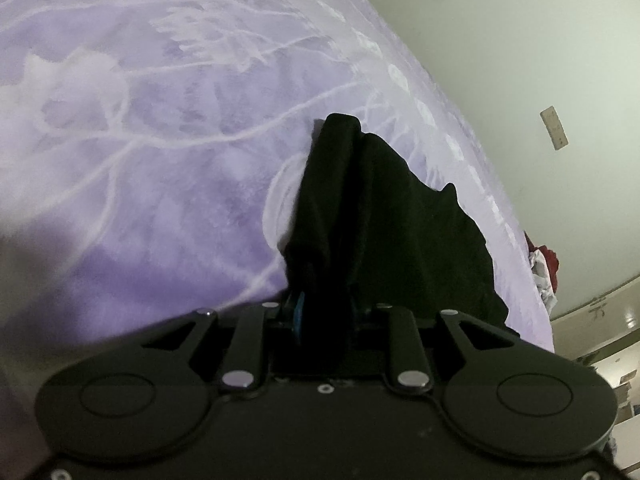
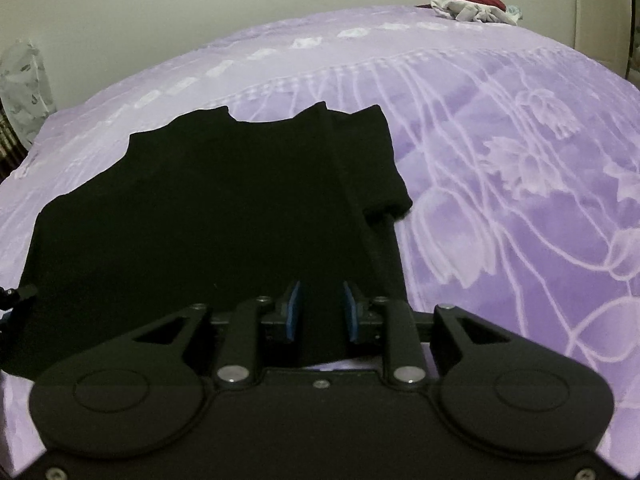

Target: Fold small clothes

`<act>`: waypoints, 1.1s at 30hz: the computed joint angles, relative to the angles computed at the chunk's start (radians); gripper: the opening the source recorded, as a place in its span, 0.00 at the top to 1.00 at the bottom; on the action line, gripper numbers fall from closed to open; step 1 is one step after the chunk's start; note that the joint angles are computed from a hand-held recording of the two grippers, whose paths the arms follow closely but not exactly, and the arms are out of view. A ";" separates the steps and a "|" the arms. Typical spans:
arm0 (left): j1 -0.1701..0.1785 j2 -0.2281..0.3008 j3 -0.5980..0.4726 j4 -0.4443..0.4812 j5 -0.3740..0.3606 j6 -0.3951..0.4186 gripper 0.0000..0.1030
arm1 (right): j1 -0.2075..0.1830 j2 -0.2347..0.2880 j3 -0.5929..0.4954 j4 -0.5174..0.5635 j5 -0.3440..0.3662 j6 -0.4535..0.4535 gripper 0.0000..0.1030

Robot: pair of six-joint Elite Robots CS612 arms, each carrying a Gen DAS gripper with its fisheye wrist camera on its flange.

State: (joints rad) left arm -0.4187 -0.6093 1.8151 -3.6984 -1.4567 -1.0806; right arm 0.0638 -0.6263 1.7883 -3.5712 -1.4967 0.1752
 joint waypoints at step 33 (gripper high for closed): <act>-0.129 0.082 -0.395 0.247 -0.325 0.381 0.64 | -0.067 -0.080 0.100 -0.060 -0.004 0.010 0.66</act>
State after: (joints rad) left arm -0.5474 -0.5269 1.4200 -3.4513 -1.7818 -0.6998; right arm -0.0031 -0.7059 1.8885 -3.6317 -1.5011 0.1857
